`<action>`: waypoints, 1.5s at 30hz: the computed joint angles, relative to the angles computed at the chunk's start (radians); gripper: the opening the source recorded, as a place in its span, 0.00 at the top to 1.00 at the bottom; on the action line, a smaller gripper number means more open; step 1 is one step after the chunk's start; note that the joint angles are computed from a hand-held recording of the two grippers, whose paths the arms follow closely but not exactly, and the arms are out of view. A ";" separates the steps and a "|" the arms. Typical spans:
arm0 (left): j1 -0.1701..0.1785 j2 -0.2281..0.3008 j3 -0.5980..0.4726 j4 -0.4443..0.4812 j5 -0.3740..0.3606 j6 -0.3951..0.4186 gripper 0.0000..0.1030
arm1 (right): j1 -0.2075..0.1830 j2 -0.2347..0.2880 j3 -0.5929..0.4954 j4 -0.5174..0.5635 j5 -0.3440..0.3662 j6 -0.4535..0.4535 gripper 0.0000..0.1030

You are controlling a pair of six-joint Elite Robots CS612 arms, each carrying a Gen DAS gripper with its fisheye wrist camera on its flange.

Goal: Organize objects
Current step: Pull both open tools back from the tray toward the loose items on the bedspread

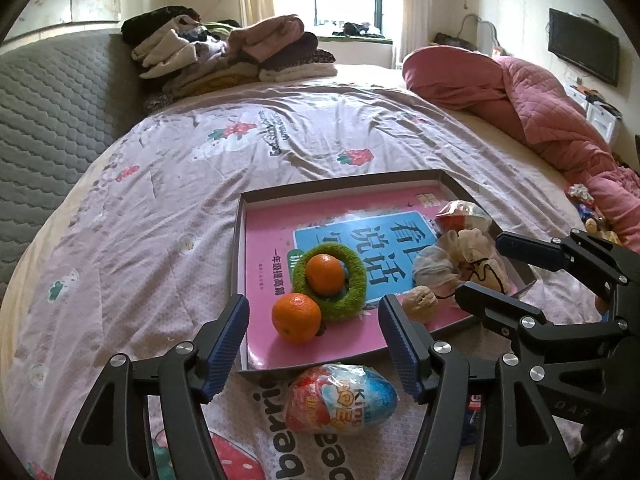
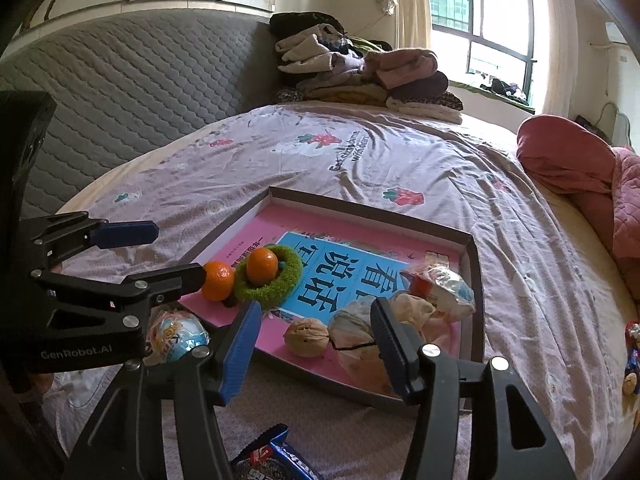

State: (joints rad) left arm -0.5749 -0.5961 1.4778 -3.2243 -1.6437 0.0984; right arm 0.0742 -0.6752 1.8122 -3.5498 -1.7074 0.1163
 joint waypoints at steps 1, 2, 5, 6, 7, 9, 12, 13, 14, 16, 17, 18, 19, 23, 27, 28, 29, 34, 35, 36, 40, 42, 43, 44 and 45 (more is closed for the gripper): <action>0.000 0.000 0.001 -0.003 0.004 0.000 0.33 | 0.000 -0.001 0.001 -0.001 -0.001 0.001 0.45; -0.001 -0.001 0.002 -0.007 0.006 -0.001 0.33 | 0.000 -0.001 0.002 -0.002 -0.001 0.002 0.45; 0.000 -0.002 0.003 -0.011 0.004 -0.009 0.32 | -0.001 -0.001 0.003 -0.005 -0.001 0.004 0.45; -0.001 -0.002 0.004 -0.014 0.003 -0.011 0.32 | -0.001 -0.001 0.003 -0.005 -0.001 0.004 0.44; -0.001 -0.004 0.006 -0.017 0.003 -0.013 0.31 | 0.000 -0.002 0.004 -0.007 -0.004 0.005 0.44; -0.004 -0.005 0.012 -0.032 0.006 -0.018 0.29 | 0.000 -0.003 0.006 -0.009 -0.005 0.006 0.42; -0.006 -0.009 0.019 -0.046 0.003 -0.020 0.27 | 0.000 -0.004 0.011 -0.019 -0.008 0.016 0.41; -0.007 -0.010 0.021 -0.049 0.005 -0.022 0.27 | -0.001 -0.005 0.014 -0.022 -0.006 0.022 0.41; -0.009 -0.012 0.024 -0.052 0.013 -0.020 0.27 | -0.001 -0.006 0.016 -0.021 -0.001 0.024 0.40; -0.009 -0.014 0.027 -0.055 0.016 -0.026 0.26 | 0.001 -0.008 0.020 -0.024 -0.008 0.025 0.40; -0.009 -0.015 0.029 -0.057 0.014 -0.029 0.26 | 0.001 -0.008 0.021 -0.027 -0.009 0.025 0.40; -0.009 -0.016 0.031 -0.059 0.011 -0.032 0.26 | 0.000 -0.010 0.023 -0.029 -0.010 0.026 0.40; -0.009 -0.018 0.033 -0.064 0.012 -0.033 0.26 | 0.000 -0.011 0.025 -0.033 -0.010 0.030 0.40; -0.012 -0.023 0.045 -0.087 0.027 -0.031 0.26 | -0.002 -0.017 0.033 -0.051 -0.012 0.040 0.40; -0.009 -0.030 0.055 -0.100 0.019 -0.040 0.26 | -0.004 -0.022 0.040 -0.068 -0.017 0.047 0.39; -0.009 -0.030 0.058 -0.108 0.018 -0.044 0.26 | -0.005 -0.023 0.041 -0.071 -0.017 0.048 0.38; -0.008 -0.032 0.062 -0.121 0.017 -0.049 0.26 | -0.005 -0.025 0.044 -0.076 -0.017 0.049 0.37; -0.011 -0.040 0.084 -0.180 0.047 -0.055 0.26 | -0.005 -0.034 0.056 -0.098 -0.013 0.052 0.36; -0.010 -0.042 0.088 -0.185 0.047 -0.058 0.26 | -0.005 -0.035 0.059 -0.104 -0.013 0.054 0.36; -0.010 -0.046 0.093 -0.192 0.045 -0.064 0.26 | -0.004 -0.036 0.060 -0.108 -0.014 0.055 0.35; -0.009 -0.055 0.110 -0.215 0.045 -0.064 0.26 | 0.000 -0.042 0.068 -0.123 -0.021 0.056 0.32; -0.008 -0.058 0.117 -0.230 0.044 -0.065 0.26 | 0.002 -0.044 0.071 -0.132 -0.024 0.057 0.31; -0.009 -0.060 0.121 -0.238 0.049 -0.065 0.26 | 0.002 -0.045 0.073 -0.136 -0.024 0.058 0.31; -0.009 -0.062 0.125 -0.244 0.053 -0.064 0.26 | 0.003 -0.047 0.075 -0.140 -0.026 0.060 0.31; -0.009 -0.063 0.127 -0.248 0.056 -0.065 0.26 | 0.004 -0.048 0.077 -0.142 -0.026 0.060 0.31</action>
